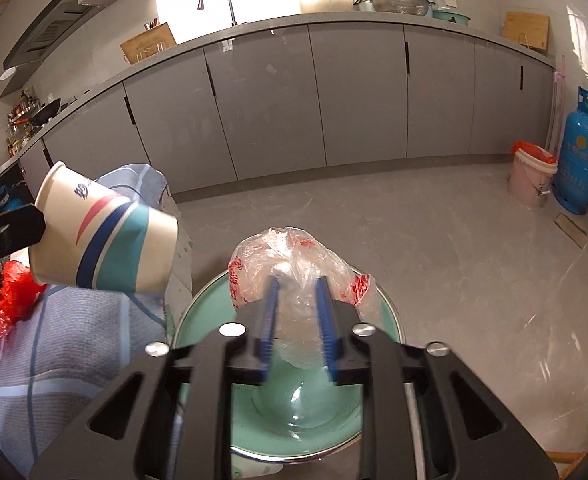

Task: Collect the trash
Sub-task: 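Carry cup and bag over the green bucket and open both tools, then bring both tools back over the trash pile on the table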

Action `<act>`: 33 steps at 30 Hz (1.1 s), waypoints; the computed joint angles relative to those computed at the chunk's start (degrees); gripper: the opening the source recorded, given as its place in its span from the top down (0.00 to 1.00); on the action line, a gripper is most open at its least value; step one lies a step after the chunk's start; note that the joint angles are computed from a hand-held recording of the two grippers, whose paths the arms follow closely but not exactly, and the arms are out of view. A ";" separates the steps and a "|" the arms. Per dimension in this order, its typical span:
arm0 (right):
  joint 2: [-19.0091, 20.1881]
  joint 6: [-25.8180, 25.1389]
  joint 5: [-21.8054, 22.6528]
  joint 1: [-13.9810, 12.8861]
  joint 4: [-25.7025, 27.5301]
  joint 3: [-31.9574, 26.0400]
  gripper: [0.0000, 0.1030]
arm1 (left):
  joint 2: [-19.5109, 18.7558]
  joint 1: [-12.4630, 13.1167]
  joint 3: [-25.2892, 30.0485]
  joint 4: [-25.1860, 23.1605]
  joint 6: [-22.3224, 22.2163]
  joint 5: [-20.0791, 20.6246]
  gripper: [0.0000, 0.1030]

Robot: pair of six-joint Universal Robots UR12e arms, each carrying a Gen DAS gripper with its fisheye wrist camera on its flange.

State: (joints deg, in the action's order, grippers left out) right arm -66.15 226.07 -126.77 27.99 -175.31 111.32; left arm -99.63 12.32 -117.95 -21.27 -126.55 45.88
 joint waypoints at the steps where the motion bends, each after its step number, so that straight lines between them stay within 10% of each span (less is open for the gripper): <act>1: 0.11 0.44 -0.69 -0.07 0.07 0.14 0.50 | -0.26 -0.22 0.29 -0.78 0.46 0.05 0.76; 3: 0.02 1.83 -1.77 -0.13 1.60 0.26 0.45 | -0.77 -0.47 0.19 1.75 -1.45 0.56 0.51; 16: -1.06 6.42 -4.29 1.33 5.76 0.05 0.31 | -1.16 2.65 0.41 5.27 -6.78 1.01 0.25; 33: 0.99 2.03 -5.95 5.99 5.02 -6.74 0.25 | 2.26 9.34 -2.12 11.39 -8.91 -0.16 0.23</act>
